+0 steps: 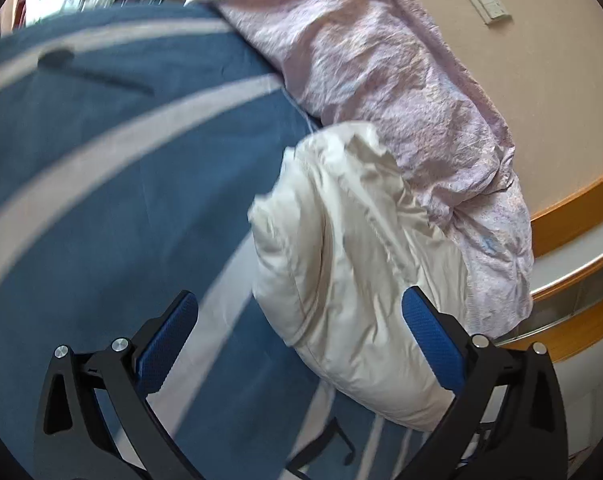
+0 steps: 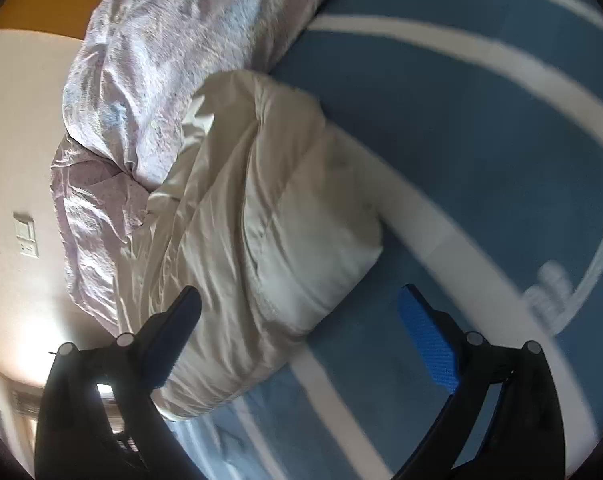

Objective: Fold large clothes

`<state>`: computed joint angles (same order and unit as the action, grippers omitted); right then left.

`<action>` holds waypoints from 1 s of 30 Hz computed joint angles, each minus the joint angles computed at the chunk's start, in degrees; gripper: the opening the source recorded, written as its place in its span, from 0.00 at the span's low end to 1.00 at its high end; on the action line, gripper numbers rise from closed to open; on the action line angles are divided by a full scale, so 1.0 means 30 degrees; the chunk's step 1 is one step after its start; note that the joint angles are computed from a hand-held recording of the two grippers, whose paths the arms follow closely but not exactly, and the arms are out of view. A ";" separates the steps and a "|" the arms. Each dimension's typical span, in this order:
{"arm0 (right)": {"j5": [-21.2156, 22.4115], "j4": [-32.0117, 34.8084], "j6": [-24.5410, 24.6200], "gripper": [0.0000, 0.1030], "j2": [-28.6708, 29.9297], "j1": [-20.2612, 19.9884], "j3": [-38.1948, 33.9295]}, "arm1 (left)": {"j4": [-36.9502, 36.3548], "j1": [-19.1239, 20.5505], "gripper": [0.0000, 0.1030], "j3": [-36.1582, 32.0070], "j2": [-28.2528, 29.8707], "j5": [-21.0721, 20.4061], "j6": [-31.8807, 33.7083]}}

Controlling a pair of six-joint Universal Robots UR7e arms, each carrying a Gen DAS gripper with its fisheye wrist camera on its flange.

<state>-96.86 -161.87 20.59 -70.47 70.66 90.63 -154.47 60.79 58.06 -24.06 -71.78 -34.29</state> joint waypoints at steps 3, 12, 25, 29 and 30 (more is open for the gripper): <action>0.0800 -0.0255 0.0733 0.92 0.0319 -0.0152 0.0022 | 0.0218 0.0152 0.99 -0.0152 0.0304 -0.0872 -0.1391; 0.2516 -0.2095 0.1977 0.85 0.1313 -0.0625 -0.0183 | -0.0084 0.0219 0.99 -0.1860 0.1845 -0.0978 -0.3014; 0.3555 -0.4785 0.1139 0.61 0.2063 -0.0971 -0.0244 | -0.1810 0.0470 0.62 -0.3402 0.3188 -0.1125 -0.3483; 0.3255 -0.5570 0.0329 0.36 0.2012 -0.0761 0.0028 | -0.2655 0.0623 0.36 -0.3348 0.3217 -0.1827 -0.3112; 0.3177 -0.5724 0.0135 0.32 0.1995 -0.0670 0.0066 | -0.2798 0.0585 0.31 -0.3233 0.3107 -0.1932 -0.2794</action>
